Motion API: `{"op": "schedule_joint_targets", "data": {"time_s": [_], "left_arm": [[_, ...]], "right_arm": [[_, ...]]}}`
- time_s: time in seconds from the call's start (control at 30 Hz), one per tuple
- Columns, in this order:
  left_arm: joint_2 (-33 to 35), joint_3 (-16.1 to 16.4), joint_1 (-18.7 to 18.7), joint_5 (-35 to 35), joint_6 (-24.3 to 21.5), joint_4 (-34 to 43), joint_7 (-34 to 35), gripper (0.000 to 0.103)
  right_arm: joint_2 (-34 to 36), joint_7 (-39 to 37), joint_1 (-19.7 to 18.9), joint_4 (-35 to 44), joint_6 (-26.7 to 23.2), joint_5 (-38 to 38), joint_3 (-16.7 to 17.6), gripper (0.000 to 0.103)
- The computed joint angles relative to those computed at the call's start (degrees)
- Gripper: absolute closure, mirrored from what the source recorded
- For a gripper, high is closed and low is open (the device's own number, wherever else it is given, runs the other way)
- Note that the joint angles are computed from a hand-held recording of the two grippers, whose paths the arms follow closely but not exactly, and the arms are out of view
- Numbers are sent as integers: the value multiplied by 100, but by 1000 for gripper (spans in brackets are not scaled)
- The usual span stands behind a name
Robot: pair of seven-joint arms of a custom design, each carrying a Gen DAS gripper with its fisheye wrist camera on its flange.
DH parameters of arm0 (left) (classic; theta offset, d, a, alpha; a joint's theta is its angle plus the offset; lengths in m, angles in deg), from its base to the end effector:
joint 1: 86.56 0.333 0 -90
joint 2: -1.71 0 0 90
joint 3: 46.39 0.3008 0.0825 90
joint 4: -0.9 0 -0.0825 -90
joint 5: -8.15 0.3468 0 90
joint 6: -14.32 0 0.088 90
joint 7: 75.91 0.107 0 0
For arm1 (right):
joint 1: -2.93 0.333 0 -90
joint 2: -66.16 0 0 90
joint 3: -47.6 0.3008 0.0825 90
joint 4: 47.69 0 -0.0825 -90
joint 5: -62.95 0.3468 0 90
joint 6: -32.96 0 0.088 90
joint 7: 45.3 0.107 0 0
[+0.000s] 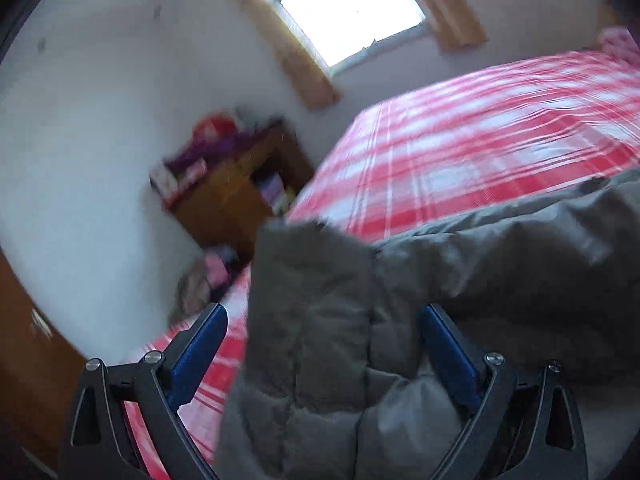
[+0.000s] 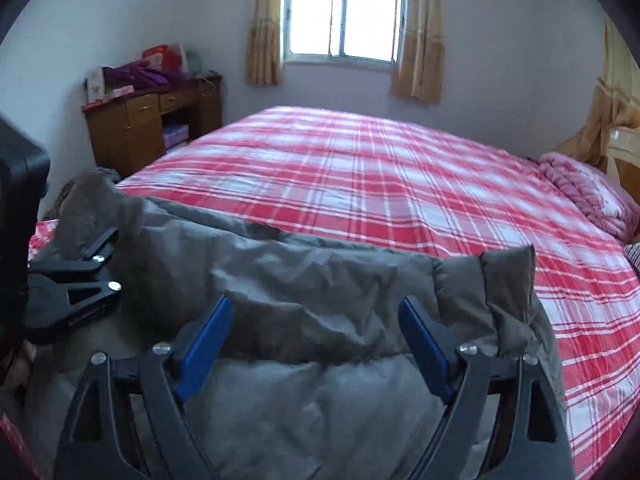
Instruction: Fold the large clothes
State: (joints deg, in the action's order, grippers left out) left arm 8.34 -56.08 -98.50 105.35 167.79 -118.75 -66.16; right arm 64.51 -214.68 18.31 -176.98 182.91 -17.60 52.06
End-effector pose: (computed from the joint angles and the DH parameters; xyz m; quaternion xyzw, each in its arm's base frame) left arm 0.5021 -0.2300 0.4020 -0.4690 0.7251 -0.2098 0.4585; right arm 0.4715 0.1940 0.4090 -0.5451 0.7065 -0.3731 0.2539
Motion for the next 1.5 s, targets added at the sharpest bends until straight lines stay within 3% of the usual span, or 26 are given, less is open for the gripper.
{"op": "schedule_joint_targets", "data": {"time_s": [0.07,0.23,0.57,1.1,1.5], "left_arm": [[211,97,59,-499,182,156,224,5],[413,136,-2,-229,97,243,-154,4],[667,230,18,-1107,351,421,603,1],[818,316,-145,-1560,157,535,1106,1],[821,336,-157,-1560,173,540,1109,1]], "right_arm": [[146,-41,-64,61,128,176,-75,16],[368,346,-68,69,286,116,-148,16],[533,436,-81,123,521,144,-238,15],[895,-867,-31,391,445,1454,-313,11],[1038,-1324,69,534,246,1906,-357,9]]}}
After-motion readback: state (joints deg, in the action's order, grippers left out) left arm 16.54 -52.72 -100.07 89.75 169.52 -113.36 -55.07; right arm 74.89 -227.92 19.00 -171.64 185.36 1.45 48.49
